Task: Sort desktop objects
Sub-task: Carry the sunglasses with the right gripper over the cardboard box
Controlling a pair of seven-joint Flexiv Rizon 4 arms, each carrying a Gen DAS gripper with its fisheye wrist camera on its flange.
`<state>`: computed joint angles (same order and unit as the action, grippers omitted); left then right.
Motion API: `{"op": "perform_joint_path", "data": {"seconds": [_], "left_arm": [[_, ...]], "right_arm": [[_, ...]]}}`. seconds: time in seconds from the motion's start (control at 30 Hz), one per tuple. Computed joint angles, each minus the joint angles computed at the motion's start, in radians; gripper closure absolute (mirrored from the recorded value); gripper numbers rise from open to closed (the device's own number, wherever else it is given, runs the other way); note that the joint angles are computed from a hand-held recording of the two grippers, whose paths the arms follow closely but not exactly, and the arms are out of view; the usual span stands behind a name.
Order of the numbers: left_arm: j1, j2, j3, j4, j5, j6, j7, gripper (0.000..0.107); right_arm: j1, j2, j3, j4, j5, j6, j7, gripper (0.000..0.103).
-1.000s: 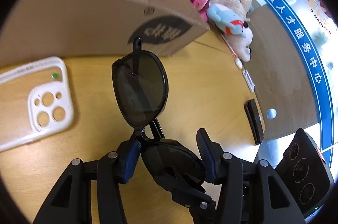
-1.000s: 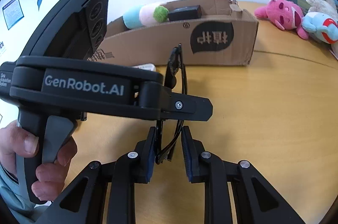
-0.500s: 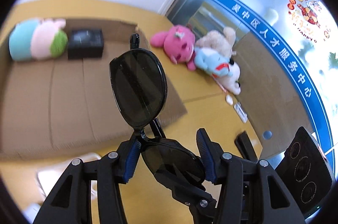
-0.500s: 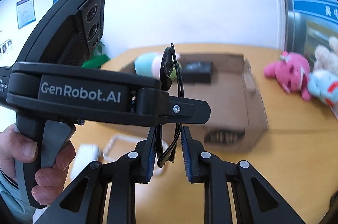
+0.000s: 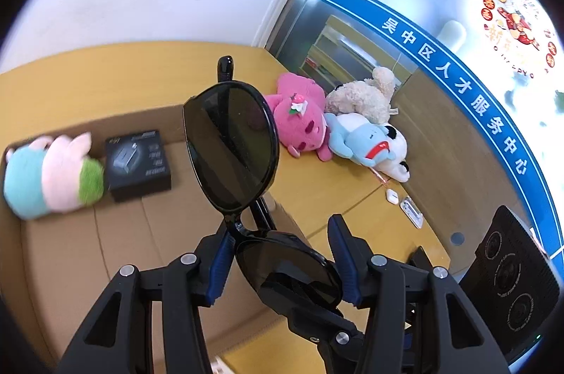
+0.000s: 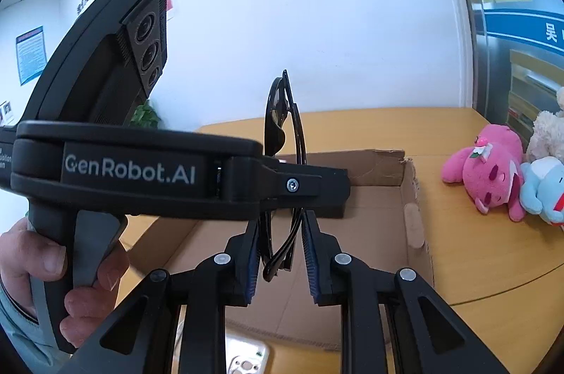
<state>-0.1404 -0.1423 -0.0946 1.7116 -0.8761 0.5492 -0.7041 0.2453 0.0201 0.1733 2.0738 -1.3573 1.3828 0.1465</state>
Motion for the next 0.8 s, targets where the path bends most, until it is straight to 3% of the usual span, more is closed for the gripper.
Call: {"op": "perform_joint_path", "data": {"seconds": [0.2,0.33,0.43,0.57,0.8], "left_arm": [[0.011,-0.18,-0.046,-0.196,0.071,-0.036,-0.093,0.056],[0.01,-0.323,-0.073,-0.359,0.159,-0.078,-0.2,0.056],[0.006,-0.429,-0.09,-0.486,0.218,-0.121,-0.279,0.056],[-0.002,-0.571,-0.109,-0.654,0.266,-0.202,-0.39,0.056],[-0.037,-0.69,-0.097,-0.807,0.37,-0.321,-0.524,0.052]], "right_arm": [[-0.017,-0.096,-0.05,-0.06,0.136,0.048,-0.101,0.082],[-0.001,-0.177,-0.069,-0.108,0.341,0.042,-0.256,0.082],[-0.01,-0.254,-0.038,-0.174,0.59,0.007,-0.45,0.082],[-0.03,-0.338,0.003,-0.264,0.816,-0.07,-0.618,0.082],[-0.013,-0.411,-0.005,-0.346,1.045,-0.172,-0.721,0.082]]}}
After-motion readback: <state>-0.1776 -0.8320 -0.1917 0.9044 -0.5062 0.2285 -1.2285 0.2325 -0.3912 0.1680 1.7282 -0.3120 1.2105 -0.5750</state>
